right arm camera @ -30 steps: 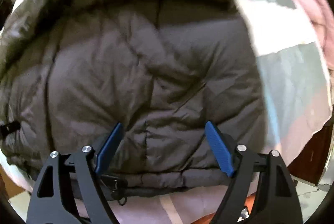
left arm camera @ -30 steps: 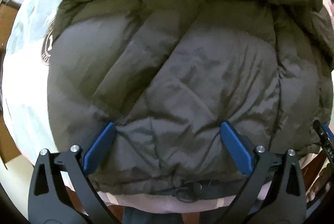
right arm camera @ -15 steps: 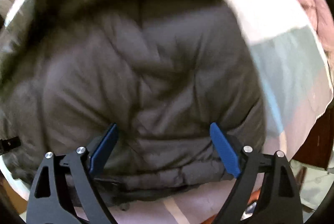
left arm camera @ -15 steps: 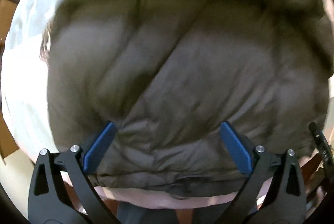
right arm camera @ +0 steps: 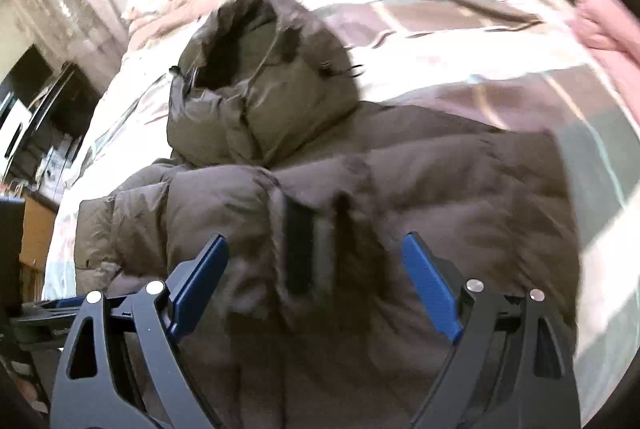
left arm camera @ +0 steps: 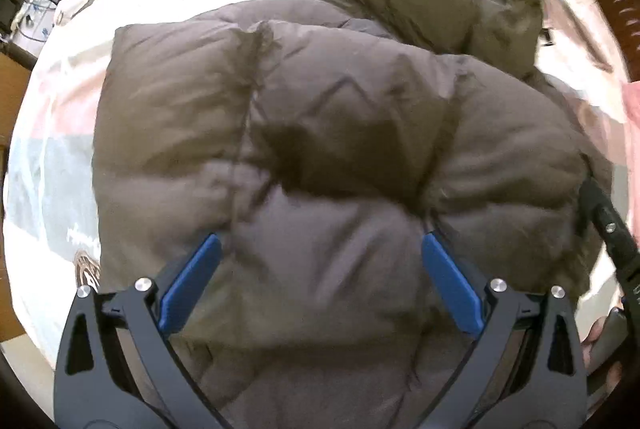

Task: Fold large clothes

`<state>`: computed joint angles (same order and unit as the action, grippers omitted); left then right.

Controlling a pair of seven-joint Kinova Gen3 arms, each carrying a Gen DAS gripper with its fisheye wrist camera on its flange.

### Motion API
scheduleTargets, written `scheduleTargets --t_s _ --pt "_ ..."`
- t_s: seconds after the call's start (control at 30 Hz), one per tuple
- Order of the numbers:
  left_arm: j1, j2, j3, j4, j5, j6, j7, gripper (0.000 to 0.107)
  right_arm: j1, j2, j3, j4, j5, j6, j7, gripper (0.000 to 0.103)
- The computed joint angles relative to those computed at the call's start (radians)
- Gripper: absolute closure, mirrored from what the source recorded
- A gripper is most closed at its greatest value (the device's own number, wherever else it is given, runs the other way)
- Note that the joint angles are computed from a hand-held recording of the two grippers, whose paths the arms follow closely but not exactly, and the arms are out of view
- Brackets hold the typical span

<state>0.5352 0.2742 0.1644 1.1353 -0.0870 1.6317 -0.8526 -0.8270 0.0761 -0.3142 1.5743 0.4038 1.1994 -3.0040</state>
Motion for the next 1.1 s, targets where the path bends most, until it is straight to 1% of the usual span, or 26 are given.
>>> scheduleTargets --t_s 0.03,0.07,0.1,0.13,0.17,0.2,0.23,0.27,0.3,0.33,0.37,0.4,0.43,0.47,0.5,0.53,0.6,0.63,0.7,0.73,0.8,0.83,0.9,0.97,1.03,1.1 --pt "0.021 0.046 0.006 -0.037 0.012 0.013 0.001 0.007 0.046 0.046 -0.023 -0.003 -0.041 0.0 0.032 0.014" --pt "0.023 0.074 -0.006 -0.055 0.026 0.042 0.018 0.007 0.092 0.083 -0.056 0.0 -0.078 -0.001 0.048 0.013" --pt "0.008 0.084 -0.001 -0.057 0.042 0.054 0.026 0.007 0.132 0.101 -0.083 -0.003 -0.098 -0.015 0.048 0.012" --pt "0.003 0.082 -0.008 -0.056 0.048 0.051 0.021 0.007 0.153 0.1 -0.099 0.011 -0.102 -0.029 0.032 0.011" --pt "0.005 0.066 -0.01 -0.039 0.045 0.031 0.02 0.007 0.156 0.088 -0.107 0.015 -0.09 -0.026 -0.001 0.011" --pt "0.009 0.044 -0.011 -0.02 0.034 0.019 0.017 0.007 0.14 0.07 -0.109 0.012 -0.062 -0.008 -0.042 0.011" --pt "0.028 0.026 -0.016 -0.012 0.01 0.019 0.027 0.007 0.105 0.037 -0.097 -0.004 -0.022 0.021 -0.082 0.011" --pt "0.05 -0.01 -0.004 0.01 -0.027 0.035 0.051 0.007 0.059 0.019 -0.083 -0.02 0.019 0.039 -0.123 0.011" --pt "0.054 -0.028 0.003 0.025 -0.049 0.034 0.063 0.007 0.013 0.006 -0.071 -0.044 0.06 0.042 -0.164 0.011" --pt "0.069 -0.048 0.001 0.033 -0.067 0.047 0.092 0.007 -0.014 0.011 -0.072 -0.057 0.1 0.028 -0.194 0.011" --pt "0.065 -0.056 -0.003 0.026 -0.076 0.048 0.105 0.007 -0.023 0.034 -0.09 -0.086 0.13 -0.002 -0.21 0.011" --pt "0.058 -0.074 0.0 0.036 -0.08 0.047 0.123 0.007 -0.013 0.054 -0.112 -0.098 0.144 -0.034 -0.21 0.011" --pt "0.047 -0.095 -0.003 0.055 -0.088 0.038 0.14 0.007 0.011 0.086 -0.152 -0.128 0.146 -0.053 -0.196 0.011" --pt "0.037 -0.103 -0.002 0.063 -0.099 0.043 0.153 0.007 0.039 0.117 -0.179 -0.153 0.141 -0.056 -0.165 0.011" --pt "0.037 -0.102 -0.013 0.07 -0.114 0.059 0.158 0.007 0.053 0.147 -0.187 -0.177 0.126 -0.043 -0.126 0.011" --pt "0.019 -0.082 -0.007 0.083 -0.114 0.058 0.175 0.007 0.052 0.173 -0.179 -0.194 0.104 -0.024 -0.092 0.011" --pt "-0.029 -0.086 -0.014 0.108 -0.066 0.054 0.179 0.007 0.055 0.192 -0.15 -0.184 0.053 0.021 -0.063 0.014" --pt "-0.039 -0.093 -0.013 0.125 -0.048 0.043 0.194 0.007 0.051 0.179 -0.131 -0.161 0.042 0.035 -0.067 0.018" --pt "-0.064 -0.08 -0.011 0.125 -0.022 0.011 0.194 0.007 0.045 0.15 -0.118 -0.136 0.028 0.057 -0.102 0.021" --pt "-0.063 -0.079 -0.006 0.124 -0.018 0.006 0.195 0.007 0.056 0.135 -0.123 -0.13 0.019 0.075 -0.127 0.025" --pt "-0.037 -0.058 0.008 0.094 -0.048 0.035 0.208 0.007 0.054 0.118 -0.132 -0.149 0.042 0.122 -0.191 0.025" --pt "-0.018 -0.04 0.014 0.077 -0.068 0.053 0.214 0.007 0.039 0.116 -0.134 -0.165 0.078 0.14 -0.203 0.025" --pt "0.014 -0.01 0.017 0.043 -0.088 0.084 0.221 0.007 0.0 0.138 -0.143 -0.208 0.156 0.185 -0.177 0.024" --pt "0.035 0.006 0.013 0.017 -0.093 0.102 0.228 0.007 -0.019 0.161 -0.135 -0.237 0.181 0.213 -0.131 0.019" --pt "0.052 0.016 0.008 -0.017 -0.093 0.118 0.241 0.007 0.001 0.17 -0.115 -0.207 0.141 0.229 -0.149 0.019" --pt "0.093 0.023 0.01 -0.06 -0.113 0.149 0.27 0.007 0.061 0.133 -0.105 -0.137 0.06 0.206 -0.222 0.019"
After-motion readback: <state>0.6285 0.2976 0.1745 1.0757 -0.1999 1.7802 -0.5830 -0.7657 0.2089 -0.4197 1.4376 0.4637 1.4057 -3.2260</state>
